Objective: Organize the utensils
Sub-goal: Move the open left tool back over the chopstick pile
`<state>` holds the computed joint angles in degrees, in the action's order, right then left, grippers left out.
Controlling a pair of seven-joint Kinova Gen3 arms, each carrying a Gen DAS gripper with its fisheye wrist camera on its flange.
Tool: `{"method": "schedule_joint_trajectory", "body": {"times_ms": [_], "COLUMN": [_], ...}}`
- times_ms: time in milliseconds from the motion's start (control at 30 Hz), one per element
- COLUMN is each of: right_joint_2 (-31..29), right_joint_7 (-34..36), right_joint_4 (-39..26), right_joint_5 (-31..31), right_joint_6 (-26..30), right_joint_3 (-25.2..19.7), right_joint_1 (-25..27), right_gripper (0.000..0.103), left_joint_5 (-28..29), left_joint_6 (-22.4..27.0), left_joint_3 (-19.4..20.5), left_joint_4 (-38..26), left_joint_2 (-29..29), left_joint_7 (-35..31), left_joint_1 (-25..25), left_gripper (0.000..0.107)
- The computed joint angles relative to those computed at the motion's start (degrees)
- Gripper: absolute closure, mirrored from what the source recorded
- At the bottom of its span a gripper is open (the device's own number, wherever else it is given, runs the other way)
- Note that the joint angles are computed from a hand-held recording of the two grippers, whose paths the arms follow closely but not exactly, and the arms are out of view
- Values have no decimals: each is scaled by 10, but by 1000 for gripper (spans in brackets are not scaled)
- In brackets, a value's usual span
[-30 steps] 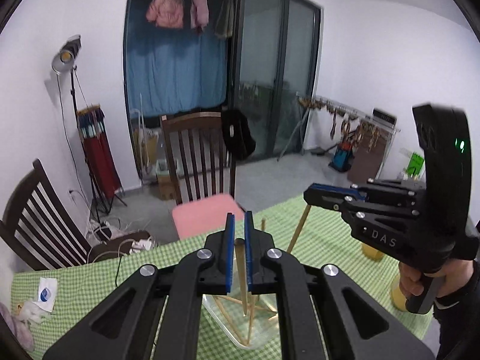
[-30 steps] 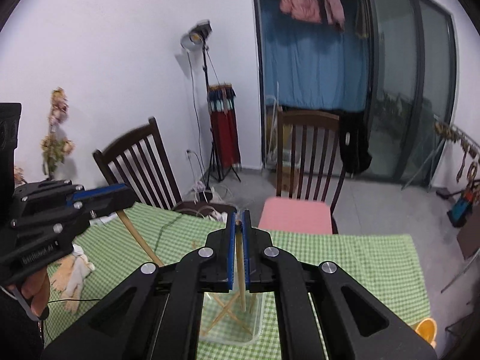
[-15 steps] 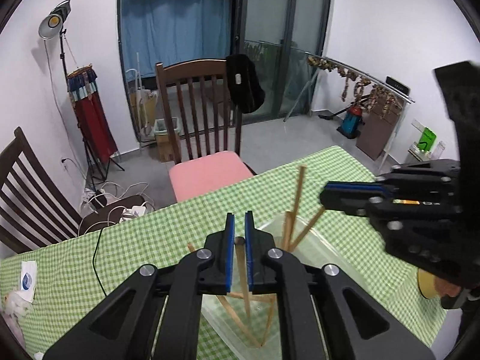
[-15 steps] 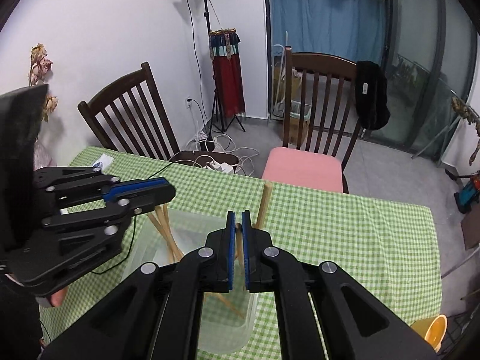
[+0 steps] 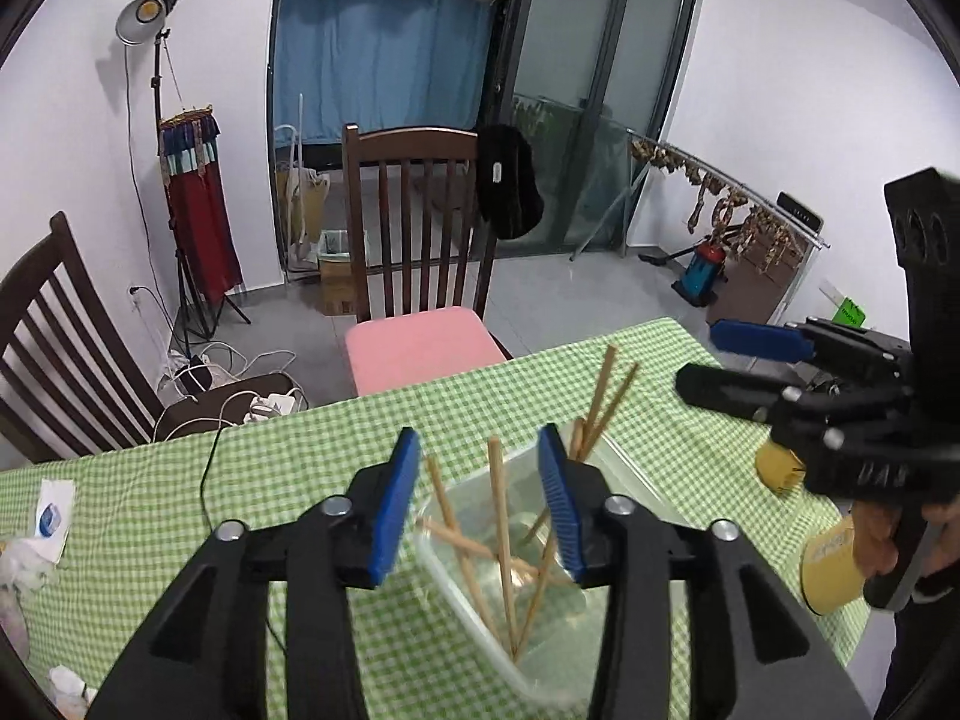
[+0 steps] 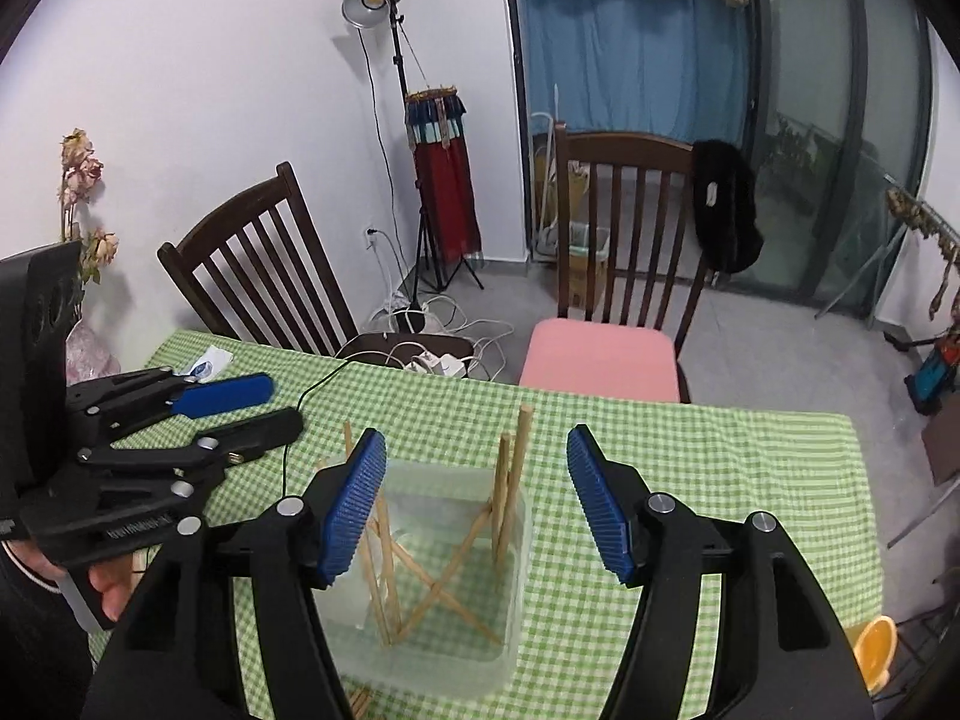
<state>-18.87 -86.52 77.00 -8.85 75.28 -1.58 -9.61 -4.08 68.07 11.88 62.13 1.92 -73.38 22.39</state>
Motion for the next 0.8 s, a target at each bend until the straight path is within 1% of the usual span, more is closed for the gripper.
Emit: {"method": "schedule_joint_trajectory", "body": {"times_ms": [33, 67, 100, 133, 233, 267, 300, 400, 467, 500, 567, 667, 733, 800], "right_joint_2": [-9, -16, -27, -33, -61, -71, -86, -116, -141, -151, -172, -203, -231, -254], "right_joint_7": [-4, -5, -9, -12, -22, -24, -26, -27, -25, -23, -18, -11, -8, -8], "right_joint_4": [-4, -7, -10, -11, -8, -7, -4, -2, -1, -3, -2, 1, 10, 18], "right_joint_5": [8, 14, 24, 32, 59, 69, 81, 95, 88, 88, 93, 96, 90, 81], "right_joint_6": [10, 18, 29, 36, 55, 62, 67, 82, 95, 104, 114, 127, 134, 139], "right_joint_3": [-5, -8, -13, -18, -36, -43, -53, -65, -59, -60, -67, -72, -66, -59], "right_joint_1": [4, 6, 10, 14, 27, 32, 38, 45, 41, 42, 49, 58, 57, 56], "right_gripper": [41, 40, 39, 37, 24, 18, 16, 15, 14, 14, 14, 14, 14, 14], "left_joint_5": [9, 8, -2, -10, -21, -35, -56, -88, -117, -120, -112, -87, -68, -48], "left_joint_6": [-2, -3, 0, 5, 38, 47, 56, 57, 48, 51, 66, 81, 90, 87], "left_joint_3": [-3, -2, 9, 9, 25, 37, 56, 93, 132, 143, 154, 165, 169, 170], "left_joint_4": [13, 25, 35, 40, 44, 47, 52, 73, 97, 98, 93, 94, 98, 115], "left_joint_2": [-16, -31, -47, -56, -87, -96, -112, -158, -203, -215, -240, -276, -299, -332], "left_joint_7": [-1, 3, 16, 27, 52, 65, 84, 110, 137, 139, 135, 130, 121, 122], "left_joint_1": [-3, -5, -11, -8, -14, -17, -23, -36, -62, -72, -84, -96, -101, -108], "left_gripper": [55, 50, 46, 44, 37, 31, 28, 20, 18, 16, 13, 12, 12, 12]}}
